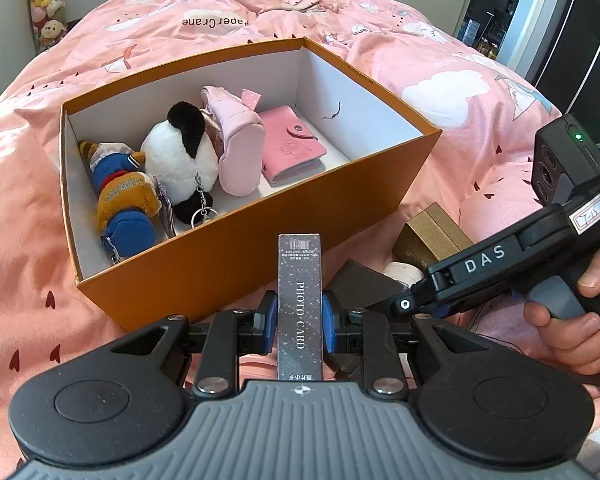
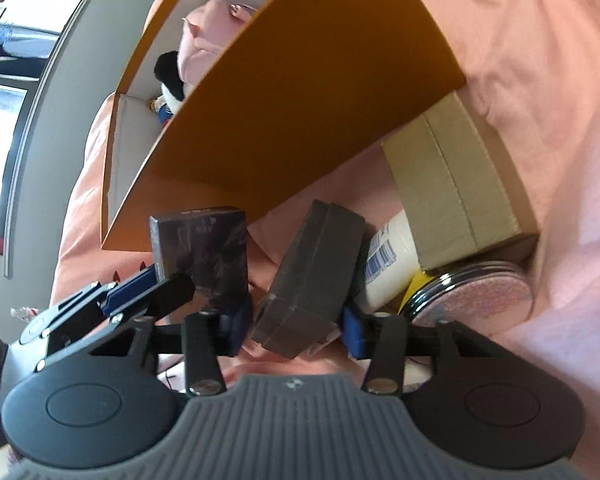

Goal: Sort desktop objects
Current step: 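Carry the PHOTO CARD box and gray case over the orange box with both tools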

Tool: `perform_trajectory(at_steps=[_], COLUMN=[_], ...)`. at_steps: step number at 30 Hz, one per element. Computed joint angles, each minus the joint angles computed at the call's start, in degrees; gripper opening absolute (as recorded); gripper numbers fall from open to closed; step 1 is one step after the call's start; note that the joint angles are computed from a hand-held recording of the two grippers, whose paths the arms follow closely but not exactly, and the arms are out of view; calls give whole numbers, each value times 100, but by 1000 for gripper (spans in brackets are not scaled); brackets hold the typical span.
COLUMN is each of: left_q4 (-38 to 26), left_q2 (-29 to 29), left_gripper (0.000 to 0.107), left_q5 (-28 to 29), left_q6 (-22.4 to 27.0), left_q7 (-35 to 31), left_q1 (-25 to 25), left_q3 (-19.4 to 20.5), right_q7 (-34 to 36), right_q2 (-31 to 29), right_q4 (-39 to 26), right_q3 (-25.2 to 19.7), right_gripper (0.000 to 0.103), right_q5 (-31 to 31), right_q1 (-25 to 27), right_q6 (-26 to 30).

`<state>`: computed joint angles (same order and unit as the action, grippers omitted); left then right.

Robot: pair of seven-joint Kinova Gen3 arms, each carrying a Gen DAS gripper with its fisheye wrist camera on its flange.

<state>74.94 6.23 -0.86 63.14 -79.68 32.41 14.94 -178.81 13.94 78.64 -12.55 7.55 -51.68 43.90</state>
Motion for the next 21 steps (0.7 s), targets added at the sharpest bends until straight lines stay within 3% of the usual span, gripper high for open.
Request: perform_trajectory(at_steps=[8, 14, 21], left_q4=[-160, -284, -734], left_q2=[25, -94, -72], left_gripper=[26, 26, 26], left_q5=[55, 752, 1636], left_q6=[182, 98, -48], left_q7=[178, -61, -217], left_q1=[-28, -279, -630], left_q3=[-29, -53, -127], right_q7=[-58, -631, -948], right_q2=[-110, -579, -805], right_q4=[-142, 102, -232], right_q3=[33, -64, -352], right_gripper=[39, 38, 39], right_q5=[509, 1104, 2277], right_q1=[-274, -337, -386], right_q6=[291, 287, 861])
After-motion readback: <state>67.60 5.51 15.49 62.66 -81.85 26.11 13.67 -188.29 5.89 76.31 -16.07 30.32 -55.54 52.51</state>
